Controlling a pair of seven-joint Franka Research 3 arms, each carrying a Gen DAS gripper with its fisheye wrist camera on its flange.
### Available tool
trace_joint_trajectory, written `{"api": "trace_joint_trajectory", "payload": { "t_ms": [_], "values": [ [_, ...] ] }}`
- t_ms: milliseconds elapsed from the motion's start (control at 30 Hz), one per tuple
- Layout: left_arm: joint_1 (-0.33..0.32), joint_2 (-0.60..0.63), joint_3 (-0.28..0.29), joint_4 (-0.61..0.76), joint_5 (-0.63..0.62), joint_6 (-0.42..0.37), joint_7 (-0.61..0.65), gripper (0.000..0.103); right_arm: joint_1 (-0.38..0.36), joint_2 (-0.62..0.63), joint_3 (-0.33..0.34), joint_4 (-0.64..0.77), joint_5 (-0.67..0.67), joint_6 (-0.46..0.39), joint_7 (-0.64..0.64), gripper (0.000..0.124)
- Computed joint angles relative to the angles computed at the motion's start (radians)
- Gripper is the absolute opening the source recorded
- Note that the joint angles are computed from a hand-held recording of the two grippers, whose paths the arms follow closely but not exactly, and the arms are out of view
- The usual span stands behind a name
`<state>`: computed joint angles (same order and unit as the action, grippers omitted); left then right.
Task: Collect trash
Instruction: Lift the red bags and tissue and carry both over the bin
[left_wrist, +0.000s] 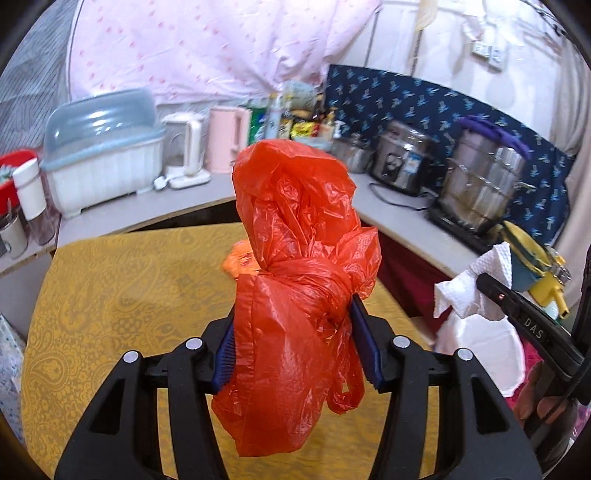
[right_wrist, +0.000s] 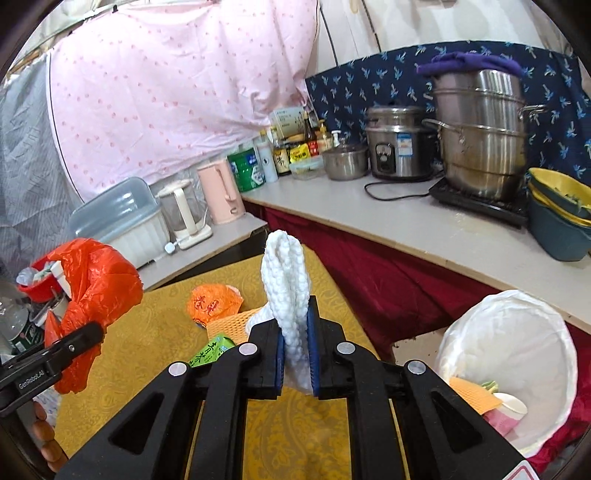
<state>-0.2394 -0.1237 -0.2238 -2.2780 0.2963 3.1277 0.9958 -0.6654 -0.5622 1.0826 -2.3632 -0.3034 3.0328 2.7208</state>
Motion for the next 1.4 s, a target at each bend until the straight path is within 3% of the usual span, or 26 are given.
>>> {"api": "trace_joint_trajectory", "payload": {
  "t_ms": [233,567,933,1400],
  "values": [
    [-0.024,-0.028,-0.054,0.022,0.045,-0.01,-0.044,0.052,0.186,-0.138,-0.188,-0.121,0.031,-0.028,-0.011,0.01],
    [-0.082,0.009,-0.114,0.1,0.125,-0.042,-0.094,0.052,0.347,-0.316,-0.362,-0.29,0.06,-0.088,-0.029,0.01],
    [-0.18,0.128,-0.135,0.216,0.247,-0.1,-0.158,0.052,0.435,-0.464,-0.47,-0.454,0.088,-0.144,-0.037,0.01],
    [-0.295,0.26,-0.106,0.349,0.287,-0.185,-0.145,0.052,0.445,-0.529,-0.534,-0.577,0.118,-0.126,-0.056,0.01]
  ]
}}
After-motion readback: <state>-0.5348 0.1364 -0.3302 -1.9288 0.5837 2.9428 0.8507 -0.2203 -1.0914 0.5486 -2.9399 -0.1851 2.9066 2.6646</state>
